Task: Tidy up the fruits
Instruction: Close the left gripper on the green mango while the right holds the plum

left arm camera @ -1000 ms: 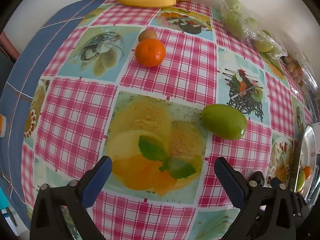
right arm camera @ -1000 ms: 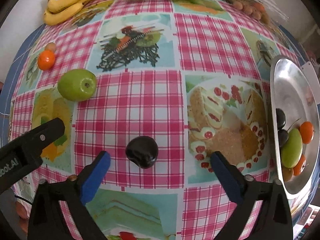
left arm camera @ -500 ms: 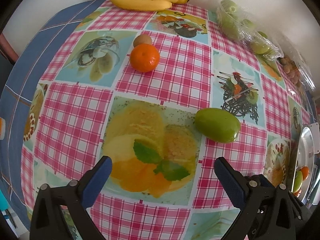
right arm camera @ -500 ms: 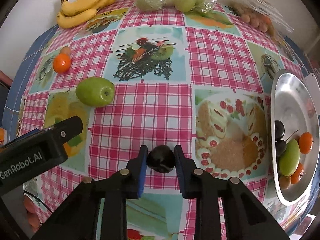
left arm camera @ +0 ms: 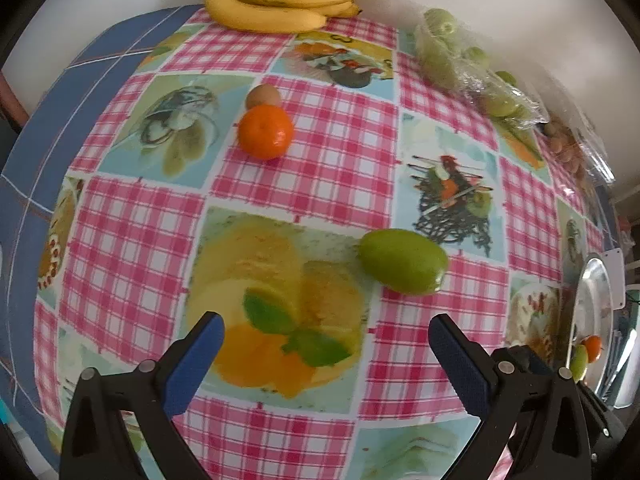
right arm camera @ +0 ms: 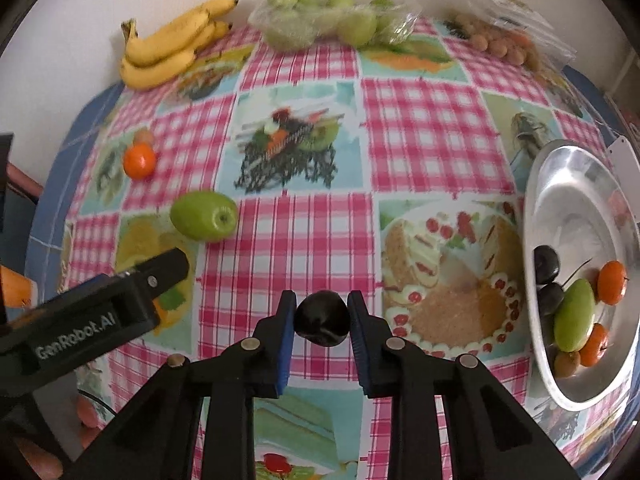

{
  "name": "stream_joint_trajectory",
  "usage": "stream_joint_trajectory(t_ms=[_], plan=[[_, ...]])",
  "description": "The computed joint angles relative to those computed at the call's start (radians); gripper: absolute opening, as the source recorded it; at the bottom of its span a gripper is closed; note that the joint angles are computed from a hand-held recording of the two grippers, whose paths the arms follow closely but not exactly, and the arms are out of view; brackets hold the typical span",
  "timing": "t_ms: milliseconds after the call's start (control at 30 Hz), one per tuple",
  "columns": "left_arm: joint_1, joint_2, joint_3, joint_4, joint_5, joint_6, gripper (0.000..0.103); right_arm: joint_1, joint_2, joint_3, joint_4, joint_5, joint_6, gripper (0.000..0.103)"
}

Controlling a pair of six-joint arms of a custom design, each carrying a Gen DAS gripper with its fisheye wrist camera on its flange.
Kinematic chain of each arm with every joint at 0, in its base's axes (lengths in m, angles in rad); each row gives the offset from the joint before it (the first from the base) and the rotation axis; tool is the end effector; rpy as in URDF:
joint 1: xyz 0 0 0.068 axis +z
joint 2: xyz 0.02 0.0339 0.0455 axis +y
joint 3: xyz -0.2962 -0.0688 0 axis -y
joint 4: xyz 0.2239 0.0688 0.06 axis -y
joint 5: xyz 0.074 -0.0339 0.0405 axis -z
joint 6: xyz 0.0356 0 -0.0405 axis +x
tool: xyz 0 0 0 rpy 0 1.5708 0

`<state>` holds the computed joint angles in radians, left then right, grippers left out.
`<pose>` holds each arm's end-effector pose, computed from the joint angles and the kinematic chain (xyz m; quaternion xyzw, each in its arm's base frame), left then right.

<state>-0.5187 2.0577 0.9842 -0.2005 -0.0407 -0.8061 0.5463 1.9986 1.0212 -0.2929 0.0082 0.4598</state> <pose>0.3048 -0.1723 0.1023 -0.1446 0.9782 -0.0750 0.1289 0.2994 0.1817 0.1262 -0.0421 0.9878 0.0686 0.1331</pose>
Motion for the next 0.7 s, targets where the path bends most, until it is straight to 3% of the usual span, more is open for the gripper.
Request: stream_joint_trajectory(t_ms=[333,433,700], plan=[[-0.035,0.024,0.059,0.056,-0.042,0.060,0.101,-0.073,-0.065,-0.018,-0.006,0.038,-0.004,0.027],[-0.045,0.051,0.093,0.054,-0.057,0.110,0.093,-0.083,-0.058,-0.013,0.009,0.032,-0.005,0.027],[-0.045,0.117,0.146,0.061,-0.100,0.178,0.087,-0.108,-0.060,-0.009,0.009,0.008,-0.015,0.027]])
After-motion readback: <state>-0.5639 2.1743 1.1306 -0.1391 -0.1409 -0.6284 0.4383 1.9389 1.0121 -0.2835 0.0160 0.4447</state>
